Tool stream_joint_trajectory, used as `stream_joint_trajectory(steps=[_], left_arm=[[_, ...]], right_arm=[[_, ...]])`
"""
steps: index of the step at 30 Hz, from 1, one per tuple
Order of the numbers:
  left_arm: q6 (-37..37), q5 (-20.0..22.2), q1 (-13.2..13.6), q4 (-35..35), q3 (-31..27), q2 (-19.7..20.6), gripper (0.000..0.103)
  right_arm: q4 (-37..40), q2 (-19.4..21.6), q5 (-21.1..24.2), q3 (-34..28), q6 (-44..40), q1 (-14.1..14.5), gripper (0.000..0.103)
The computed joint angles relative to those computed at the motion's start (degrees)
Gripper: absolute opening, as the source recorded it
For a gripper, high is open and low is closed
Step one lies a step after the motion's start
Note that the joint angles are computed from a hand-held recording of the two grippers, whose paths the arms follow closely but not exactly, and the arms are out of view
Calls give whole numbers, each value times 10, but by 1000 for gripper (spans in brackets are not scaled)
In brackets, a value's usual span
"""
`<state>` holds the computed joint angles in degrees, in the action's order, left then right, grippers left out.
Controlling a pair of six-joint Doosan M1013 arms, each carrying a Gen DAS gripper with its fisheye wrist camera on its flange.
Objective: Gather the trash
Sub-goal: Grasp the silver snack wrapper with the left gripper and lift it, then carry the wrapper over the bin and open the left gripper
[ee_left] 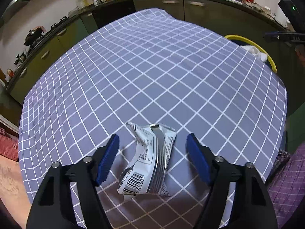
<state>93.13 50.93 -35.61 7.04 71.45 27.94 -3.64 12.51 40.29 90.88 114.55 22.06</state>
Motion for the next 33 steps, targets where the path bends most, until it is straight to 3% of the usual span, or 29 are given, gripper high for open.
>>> stream_joint_trajectory(steps=[4,8,9,21,29,33], left_arm=[[12,13,5,-21,0,2,54],[21,12,9,-40,5,0,30],[26,11,10,-47,5,-1,27],[128,17,-20,-115,-77,24,26],[243,91,-63,-181,-233,109,26],[249,148,-85,-193,-344,172,26]], right_arm=[[4,2,-1,-2,-6,1,63],[5,0,-4,-1,-7,1,63],[5,-1,-4,-1,-6,1,63],[-22,-31,-37,39,40,-8,63],[-73,-72,-53,90,124,-28,63],[-83,-89,-63,116,151,-40,63]])
